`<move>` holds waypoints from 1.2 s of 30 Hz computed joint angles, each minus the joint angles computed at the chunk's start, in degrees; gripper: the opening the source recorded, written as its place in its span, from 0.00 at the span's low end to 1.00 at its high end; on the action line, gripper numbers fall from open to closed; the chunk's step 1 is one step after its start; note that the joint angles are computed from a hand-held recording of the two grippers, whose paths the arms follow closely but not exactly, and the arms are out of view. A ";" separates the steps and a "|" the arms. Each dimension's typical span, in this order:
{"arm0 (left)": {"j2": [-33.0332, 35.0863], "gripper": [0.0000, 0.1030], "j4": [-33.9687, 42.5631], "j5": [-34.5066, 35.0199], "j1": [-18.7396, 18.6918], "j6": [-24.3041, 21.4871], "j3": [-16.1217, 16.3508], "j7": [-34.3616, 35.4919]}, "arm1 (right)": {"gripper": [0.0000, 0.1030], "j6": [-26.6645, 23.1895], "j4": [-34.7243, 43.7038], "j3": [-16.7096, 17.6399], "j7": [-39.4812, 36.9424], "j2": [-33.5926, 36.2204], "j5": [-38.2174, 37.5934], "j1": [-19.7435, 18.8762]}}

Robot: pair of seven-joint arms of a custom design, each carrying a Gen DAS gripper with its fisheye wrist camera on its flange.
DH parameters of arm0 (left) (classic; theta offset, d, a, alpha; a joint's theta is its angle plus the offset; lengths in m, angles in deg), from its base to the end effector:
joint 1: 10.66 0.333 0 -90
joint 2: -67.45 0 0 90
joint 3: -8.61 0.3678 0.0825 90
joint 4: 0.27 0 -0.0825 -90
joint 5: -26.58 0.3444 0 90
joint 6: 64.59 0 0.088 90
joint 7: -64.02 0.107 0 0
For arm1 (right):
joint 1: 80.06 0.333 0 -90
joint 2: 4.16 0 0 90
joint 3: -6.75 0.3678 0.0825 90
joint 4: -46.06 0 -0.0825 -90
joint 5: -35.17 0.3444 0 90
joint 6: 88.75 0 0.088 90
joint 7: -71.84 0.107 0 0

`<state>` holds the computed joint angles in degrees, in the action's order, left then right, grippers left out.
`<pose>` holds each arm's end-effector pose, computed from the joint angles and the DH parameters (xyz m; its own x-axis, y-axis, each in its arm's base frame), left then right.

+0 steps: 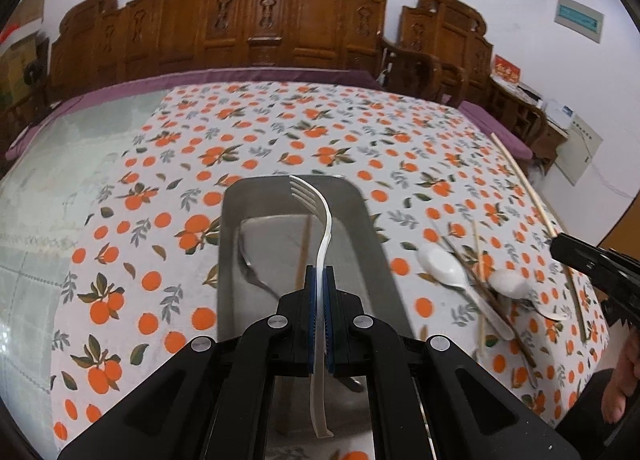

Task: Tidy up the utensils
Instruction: 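Carry the white fork into the tray with the left gripper while the right lifts the chopstick, then lower the chopstick into the tray and open the right gripper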

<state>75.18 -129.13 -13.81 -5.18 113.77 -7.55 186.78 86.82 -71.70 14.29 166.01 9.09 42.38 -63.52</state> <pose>0.5510 -0.0418 0.4585 -0.0965 -0.9854 0.1401 -0.7493 -0.0207 -0.6619 0.5690 0.2357 0.4942 0.2731 -0.9460 -0.1747 -0.7265 -0.0837 -0.6821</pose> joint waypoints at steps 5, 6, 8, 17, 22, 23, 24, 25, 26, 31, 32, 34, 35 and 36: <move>2.32 0.02 1.49 7.04 -1.11 -1.68 3.23 -7.65 | 0.06 -1.49 2.41 3.79 -4.28 1.81 2.52 -1.26; 2.69 0.02 1.66 7.89 -0.90 -1.85 3.23 -8.58 | 0.06 -1.70 2.73 4.04 -4.80 2.04 2.89 -1.13; 3.39 0.02 1.84 11.28 -1.61 -1.88 4.39 -11.67 | 0.06 -2.05 3.36 4.49 -5.84 2.51 3.60 -0.89; 3.82 0.03 1.23 21.08 -0.72 -0.99 4.92 -20.73 | 0.06 -3.70 5.87 4.58 -8.12 4.17 4.92 1.01; 2.95 0.03 0.78 22.22 0.94 -0.55 3.87 -21.63 | 0.06 -4.07 6.74 4.45 -8.15 4.77 5.30 1.53; 2.62 0.03 0.64 22.46 1.05 -0.45 3.90 -21.81 | 0.06 -4.20 7.01 4.50 -8.31 4.97 5.36 1.50; 1.98 0.03 0.23 22.52 1.33 0.01 3.78 -21.66 | 0.06 -4.35 7.29 4.38 -8.27 5.17 5.24 1.71; 1.58 0.03 -0.01 22.98 1.18 0.28 4.13 -21.91 | 0.06 -4.53 7.63 4.33 -8.29 5.40 5.16 1.83; 0.89 0.03 -0.55 24.95 -0.14 0.80 5.95 -23.40 | 0.06 -4.66 7.92 4.39 -8.38 5.64 5.18 1.85; -1.94 0.03 -2.54 29.10 -0.42 2.12 8.07 -25.45 | 0.06 -5.33 9.89 5.24 -9.06 7.27 5.84 1.80; -2.38 0.03 -2.76 28.74 0.13 2.08 7.81 -25.00 | 0.06 -5.58 10.42 5.50 -9.25 7.68 6.04 1.76; -3.17 0.04 -2.91 25.56 2.01 1.72 6.12 -22.07 | 0.06 -6.09 11.70 5.98 -9.69 8.71 6.40 1.82; -3.44 0.04 -2.94 24.33 2.30 1.51 5.98 -21.01 | 0.06 -6.37 12.27 6.01 -9.76 9.12 6.45 1.99; -3.72 0.04 -2.96 23.33 2.44 1.27 6.10 -20.09 | 0.06 -6.68 12.90 6.00 -9.72 9.59 6.46 2.24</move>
<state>71.46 -132.09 9.51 -2.73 115.04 -1.45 166.68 80.14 -58.80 20.30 156.29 18.67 48.84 -61.28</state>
